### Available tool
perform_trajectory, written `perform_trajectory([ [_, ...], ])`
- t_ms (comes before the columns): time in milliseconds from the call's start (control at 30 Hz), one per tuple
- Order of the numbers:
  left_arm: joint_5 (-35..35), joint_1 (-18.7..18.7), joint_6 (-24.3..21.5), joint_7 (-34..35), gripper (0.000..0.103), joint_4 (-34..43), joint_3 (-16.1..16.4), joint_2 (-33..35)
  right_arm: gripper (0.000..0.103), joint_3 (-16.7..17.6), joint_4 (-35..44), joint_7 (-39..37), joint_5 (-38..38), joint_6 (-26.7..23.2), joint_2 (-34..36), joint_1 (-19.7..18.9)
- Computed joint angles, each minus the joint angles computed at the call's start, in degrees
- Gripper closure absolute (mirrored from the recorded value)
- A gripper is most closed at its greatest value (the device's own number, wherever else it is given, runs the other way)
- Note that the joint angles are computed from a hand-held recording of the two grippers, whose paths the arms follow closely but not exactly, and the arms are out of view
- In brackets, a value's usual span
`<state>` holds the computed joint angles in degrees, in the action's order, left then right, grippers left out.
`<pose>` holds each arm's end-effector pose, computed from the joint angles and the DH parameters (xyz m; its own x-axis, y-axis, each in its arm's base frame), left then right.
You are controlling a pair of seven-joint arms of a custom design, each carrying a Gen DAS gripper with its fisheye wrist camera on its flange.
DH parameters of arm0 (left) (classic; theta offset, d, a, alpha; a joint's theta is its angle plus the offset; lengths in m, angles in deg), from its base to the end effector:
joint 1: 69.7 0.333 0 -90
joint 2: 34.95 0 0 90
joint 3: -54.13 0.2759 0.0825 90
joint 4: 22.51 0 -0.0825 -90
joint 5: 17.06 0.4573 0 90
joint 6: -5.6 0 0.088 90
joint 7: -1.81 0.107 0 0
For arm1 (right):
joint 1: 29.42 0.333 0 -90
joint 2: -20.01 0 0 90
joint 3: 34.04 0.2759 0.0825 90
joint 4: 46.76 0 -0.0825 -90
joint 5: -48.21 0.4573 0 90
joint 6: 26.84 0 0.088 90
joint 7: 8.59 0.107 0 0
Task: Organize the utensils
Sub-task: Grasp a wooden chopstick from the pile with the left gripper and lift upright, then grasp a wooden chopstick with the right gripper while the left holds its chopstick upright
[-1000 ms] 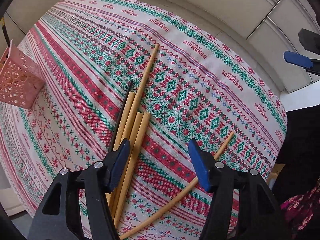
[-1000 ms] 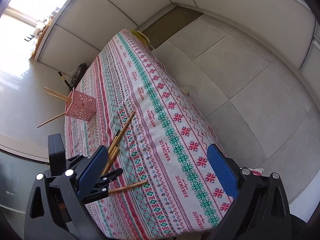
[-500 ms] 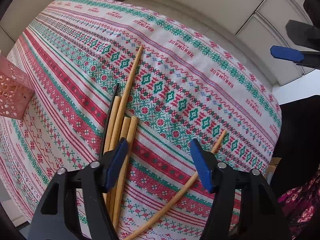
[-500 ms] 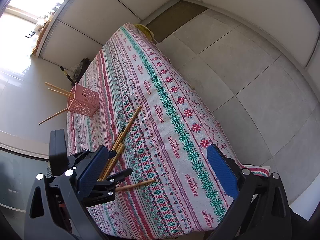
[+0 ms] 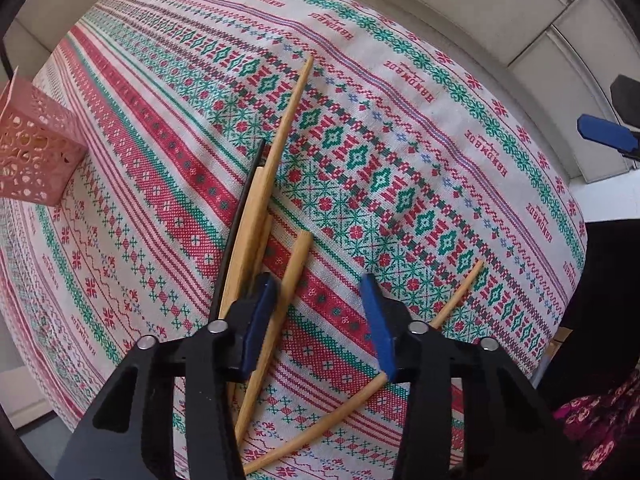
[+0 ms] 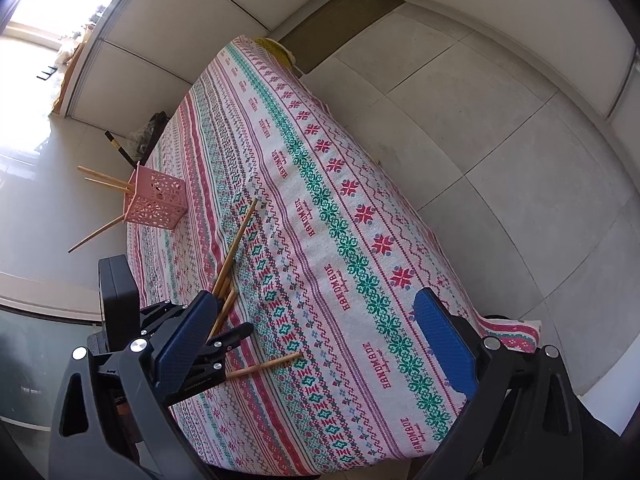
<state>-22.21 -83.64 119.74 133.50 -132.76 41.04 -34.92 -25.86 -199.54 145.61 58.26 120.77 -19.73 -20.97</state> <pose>0.5634 -0.2936 0.4271 -0.9192 -0.3934 0.0192 -0.3932 0.9134 -0.1052 0.4562 0.1285 0.4538 -0.6558 -0.5307 -0.5369 -0.5244 0.8319 -0.1818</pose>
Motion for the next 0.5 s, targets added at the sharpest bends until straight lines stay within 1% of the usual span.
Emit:
perform_trajectory([
  [33,-0.4,0.2,0.2,-0.8,0.083,0.0,0.2,-0.2,0.007,-0.2,0.0,0.0,0.3,0.0,0.1,0.2],
  [67,-0.9,0.4,0.9,-1.6,0.088,-0.3,0.4,-0.5,0.007,-0.3,0.2,0.0,0.5,-0.1,0.3,0.4],
  [133,-4.3,1.3,2.9,-1.2,0.09,-2.9,1.3,-2.3,0.007,-0.7,0.6,-0.6,1.1,-0.2,0.9,0.9],
  [200,-6.2,1.6,6.1,-1.1,0.091,-5.7,1.8,-4.3,0.007,-0.3,1.3,-0.6,0.9,-0.3,2.1,0.9],
  [267,-7.9,1.8,9.6,-1.4,0.094,-8.7,2.4,-6.8,0.007,0.0,2.6,-0.5,0.7,-1.6,3.9,1.2],
  [300,-9.9,1.9,10.9,-0.5,0.096,-10.4,3.1,-8.8,0.007,0.0,3.3,-0.3,1.0,-2.5,4.9,1.6],
  [367,-15.6,1.8,12.9,2.5,0.097,-12.9,5.3,-12.5,0.007,0.2,4.7,1.0,1.4,-5.1,6.7,2.3],
  [433,-21.0,1.6,14.2,6.2,0.097,-15.2,7.9,-16.5,0.007,0.7,6.4,2.5,1.6,-6.2,8.8,3.2],
  [500,-25.6,1.4,14.2,9.6,0.097,-16.6,10.6,-20.0,0.008,1.7,9.8,4.4,0.5,-8.1,12.4,3.6],
])
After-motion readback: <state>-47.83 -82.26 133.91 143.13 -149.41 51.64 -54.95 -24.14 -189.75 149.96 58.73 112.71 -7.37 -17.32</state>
